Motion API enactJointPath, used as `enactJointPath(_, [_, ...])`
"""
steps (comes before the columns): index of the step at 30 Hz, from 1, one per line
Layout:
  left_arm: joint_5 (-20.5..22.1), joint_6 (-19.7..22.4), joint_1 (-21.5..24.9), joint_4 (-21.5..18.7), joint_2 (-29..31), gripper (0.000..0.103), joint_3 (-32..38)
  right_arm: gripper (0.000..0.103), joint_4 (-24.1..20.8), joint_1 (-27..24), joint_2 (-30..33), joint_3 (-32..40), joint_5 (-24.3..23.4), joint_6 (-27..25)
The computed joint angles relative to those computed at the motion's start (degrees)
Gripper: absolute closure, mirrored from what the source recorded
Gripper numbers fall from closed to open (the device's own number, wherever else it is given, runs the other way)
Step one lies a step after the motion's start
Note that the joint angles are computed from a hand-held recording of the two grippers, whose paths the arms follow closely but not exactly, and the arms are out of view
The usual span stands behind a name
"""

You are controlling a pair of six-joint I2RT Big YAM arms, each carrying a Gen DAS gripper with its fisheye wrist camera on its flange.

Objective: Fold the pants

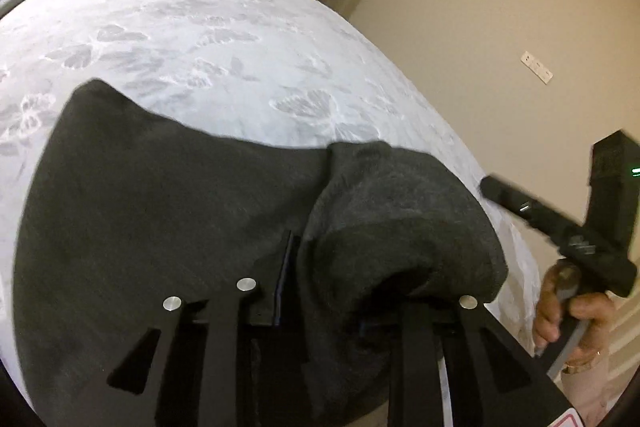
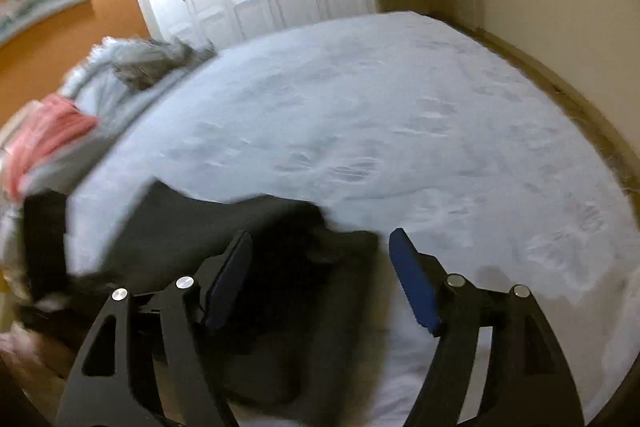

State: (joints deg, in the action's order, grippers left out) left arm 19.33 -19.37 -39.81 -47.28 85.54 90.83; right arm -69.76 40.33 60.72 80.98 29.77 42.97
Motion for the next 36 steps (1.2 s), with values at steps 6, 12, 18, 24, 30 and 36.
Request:
enactJointPath(6, [-0.5, -0.5, 0.6, 0.6, -0.9, 0.081, -0.3, 0.075, 1.7, -5.2, 2.8, -1.5, -8.3, -5.4])
enactJointPath(12, [1.2, -1.2, 1.4, 1.2, -0.9, 0.081, -0.4, 0.097, 5.9, -4.2, 1.4, -1.8, -16.6, -3.1])
enactJointPath(18, [2.8, 0.7, 0.4, 2.1, -1.5, 0.081, -1.0, 0.098, 5.2, -2.9, 6.2, -1.6, -23.9, -1.9])
enactJointPath(24, [3.6, 2.7, -0.5, -0.9, -1.0, 0.081, -0.3, 0.036, 4.6, -3.3, 0.8, -1.5, -20.4, -0.8])
enactJointPath(30, [1.7, 3.2, -1.9, -0.1, -1.4, 0.081, -1.8, 0.044, 2.7, -4.8, -4.4, -3.7, -9.4, -0.3])
enactJointPath(36, [1.7, 1.0, -0.7, 1.5, -1.7, 0.081, -1.8, 0.09, 2.9, -7.5, 2.0, -2.8, -15.7, -6.9])
